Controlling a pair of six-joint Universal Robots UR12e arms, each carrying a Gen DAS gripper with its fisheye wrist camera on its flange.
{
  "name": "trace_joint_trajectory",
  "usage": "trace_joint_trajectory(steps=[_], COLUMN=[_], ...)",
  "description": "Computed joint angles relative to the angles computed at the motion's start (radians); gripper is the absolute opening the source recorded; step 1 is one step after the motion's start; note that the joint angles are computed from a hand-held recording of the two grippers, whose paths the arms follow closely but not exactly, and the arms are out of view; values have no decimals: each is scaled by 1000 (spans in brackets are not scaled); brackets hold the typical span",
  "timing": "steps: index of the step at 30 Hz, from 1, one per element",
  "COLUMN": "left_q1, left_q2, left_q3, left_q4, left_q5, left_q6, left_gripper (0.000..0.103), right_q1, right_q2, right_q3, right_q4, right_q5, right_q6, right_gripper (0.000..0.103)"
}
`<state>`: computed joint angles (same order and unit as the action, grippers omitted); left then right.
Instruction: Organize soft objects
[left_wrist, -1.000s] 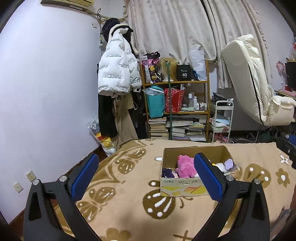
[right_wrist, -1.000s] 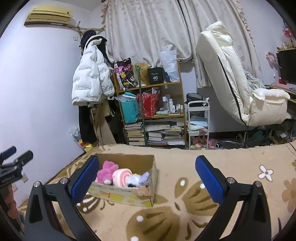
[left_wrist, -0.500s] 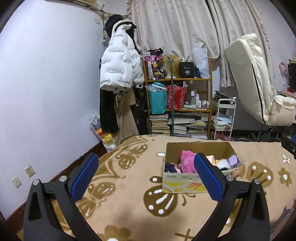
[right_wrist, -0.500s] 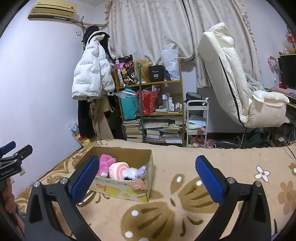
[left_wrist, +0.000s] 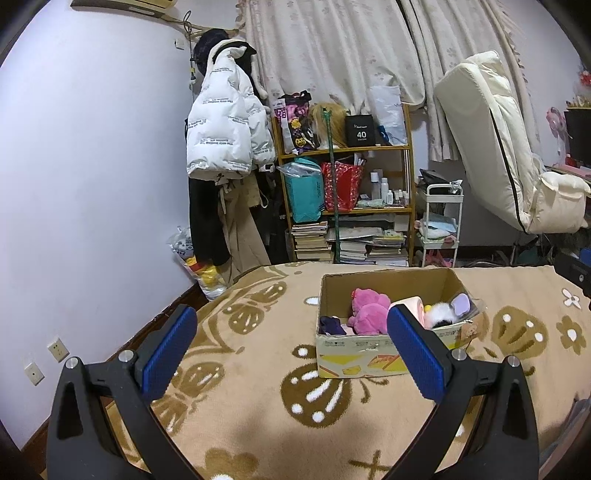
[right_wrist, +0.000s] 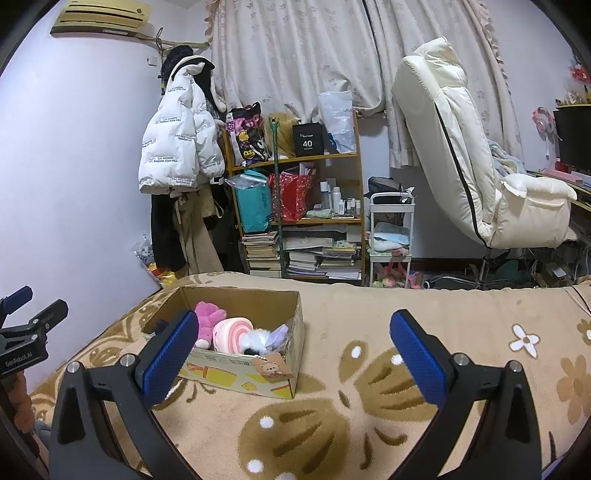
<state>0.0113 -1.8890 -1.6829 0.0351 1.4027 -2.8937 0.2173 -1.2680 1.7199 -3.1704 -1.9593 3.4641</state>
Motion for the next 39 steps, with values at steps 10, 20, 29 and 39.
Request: trace_joint_trajectory(steps=[10, 20, 29, 39], left_q1=[-3, -3, -3, -3], left_q2=[-1, -6, -7, -6], left_q3=[1, 5, 5, 4], left_q4=[-7, -13, -10, -10], left_q5=[0, -4, -3, -2], left_q6=[4, 0, 2, 1], left_gripper=[101, 102, 101, 101], right_q1=[-2, -5, -6, -8], right_q2=[-1, -3, -4, -6], right_q3=[1, 3, 4, 4], right_q4=[3, 1, 1, 3], right_q5=[3, 8, 7, 11], right_q6=[-2, -3, -3, -4], right_gripper=[103, 103, 103, 103])
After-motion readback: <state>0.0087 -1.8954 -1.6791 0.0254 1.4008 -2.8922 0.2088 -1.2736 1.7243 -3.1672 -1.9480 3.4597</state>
